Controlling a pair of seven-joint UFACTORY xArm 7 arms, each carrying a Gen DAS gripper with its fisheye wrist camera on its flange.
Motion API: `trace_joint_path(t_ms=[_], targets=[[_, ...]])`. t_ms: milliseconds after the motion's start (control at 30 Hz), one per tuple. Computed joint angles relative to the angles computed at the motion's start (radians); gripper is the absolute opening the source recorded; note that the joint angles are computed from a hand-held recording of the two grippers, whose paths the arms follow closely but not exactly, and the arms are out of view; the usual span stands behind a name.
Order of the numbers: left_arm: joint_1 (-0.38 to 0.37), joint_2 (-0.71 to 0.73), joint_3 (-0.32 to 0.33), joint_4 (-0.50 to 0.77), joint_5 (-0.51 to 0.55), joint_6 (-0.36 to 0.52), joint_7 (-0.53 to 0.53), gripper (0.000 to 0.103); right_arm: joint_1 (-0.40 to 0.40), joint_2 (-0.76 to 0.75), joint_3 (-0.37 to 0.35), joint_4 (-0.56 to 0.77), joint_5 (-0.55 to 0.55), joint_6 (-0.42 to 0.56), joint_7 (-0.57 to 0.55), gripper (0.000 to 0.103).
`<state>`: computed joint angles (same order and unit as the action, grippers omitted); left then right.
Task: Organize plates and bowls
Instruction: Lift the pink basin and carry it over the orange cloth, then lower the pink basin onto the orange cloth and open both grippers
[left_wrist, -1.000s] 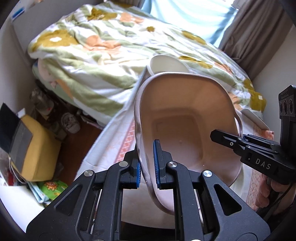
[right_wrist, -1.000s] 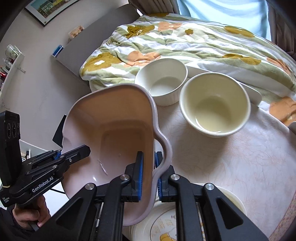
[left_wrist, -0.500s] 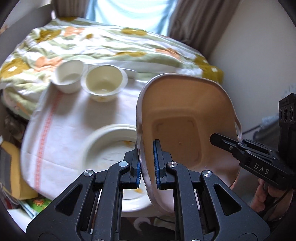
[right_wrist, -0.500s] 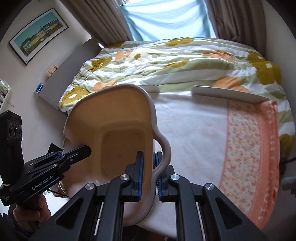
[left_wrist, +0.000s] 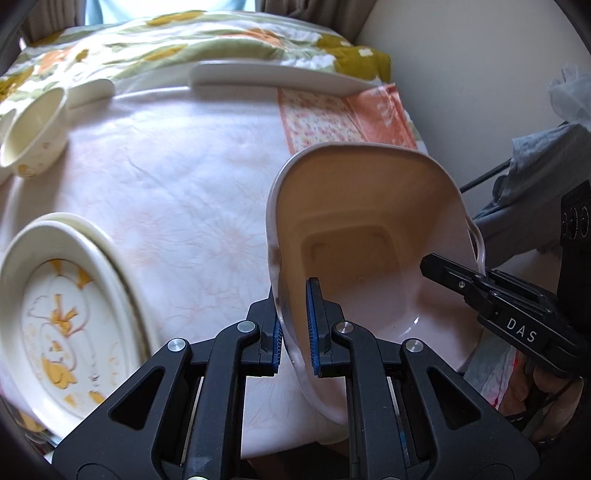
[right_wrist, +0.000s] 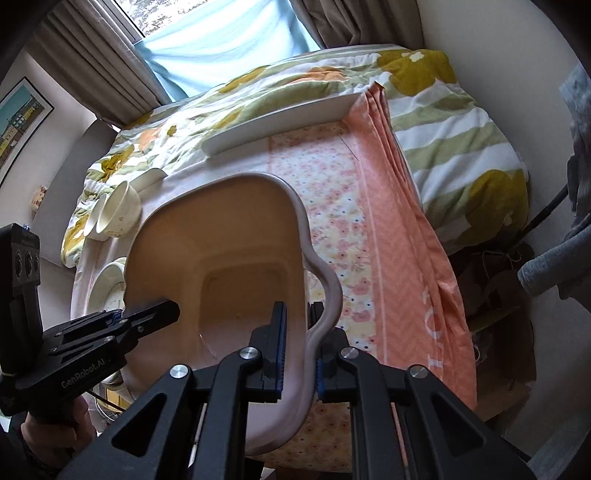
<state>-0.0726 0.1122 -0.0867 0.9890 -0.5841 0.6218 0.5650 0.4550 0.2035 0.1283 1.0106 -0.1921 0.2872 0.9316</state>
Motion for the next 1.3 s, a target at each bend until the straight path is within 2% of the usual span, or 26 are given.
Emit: trace_joint_path(t_ms=[200,367,633,900,933,1000,1067,1133,1167,1200,1267,1300], targets=[[-0.017,0.036,-0.020,-0.012,0.016,-0.065,-0.004,0.010,-0.015,0.005,-0.014,-0.069,0.004,-0.080,-0.006,0.012],[-0.017,0.068,-0.024,0.008,0.049,-0.077,-0.027,0.010,-0.015,0.010,-0.019,-0.097,0.001,-0.112,-0.015,0.012],[-0.021,0.078,-0.032,0.009,0.102,-0.109,-0.066,0.010,-0.031,0.019,-0.002,-0.106,0.063,-0.124,-0.078,0.012],[-0.021,0.086,-0.032,0.012,0.143,-0.112,-0.105,0.011,-0.009,0.015,-0.023,-0.101,0.044,-0.105,-0.078,0.012],[-0.022,0.089,-0.032,0.015,0.152,-0.110,-0.111,0.013,-0.006,0.014,-0.027,-0.101,0.035,-0.105,-0.074,0.012],[-0.027,0.095,-0.030,0.018,0.177,-0.110,-0.131,0.027,-0.010,0.016,-0.023,-0.098,0.035,-0.091,-0.079,0.012],[-0.026,0.094,-0.033,0.014,0.178,-0.124,-0.140,0.072,0.003,0.014,-0.038,-0.097,0.005,-0.081,-0.057,0.012],[-0.026,0.084,-0.036,-0.001,0.172,-0.163,-0.149,0.090,0.005,0.010,-0.040,-0.104,-0.015,-0.087,-0.056,0.018],[-0.023,0.080,-0.039,-0.002,0.162,-0.169,-0.145,0.092,0.007,0.006,-0.044,-0.110,-0.030,-0.094,-0.053,0.035],[-0.021,0.082,-0.040,0.004,0.160,-0.164,-0.146,0.092,0.014,-0.001,-0.051,-0.119,-0.053,-0.103,-0.046,0.065],[-0.027,0.086,-0.031,0.018,0.188,-0.158,-0.175,0.092,0.044,-0.019,-0.087,-0.141,-0.139,-0.127,0.004,0.099],[-0.026,0.084,-0.031,0.019,0.191,-0.162,-0.180,0.092,0.062,-0.032,-0.109,-0.154,-0.200,-0.145,0.039,0.101]])
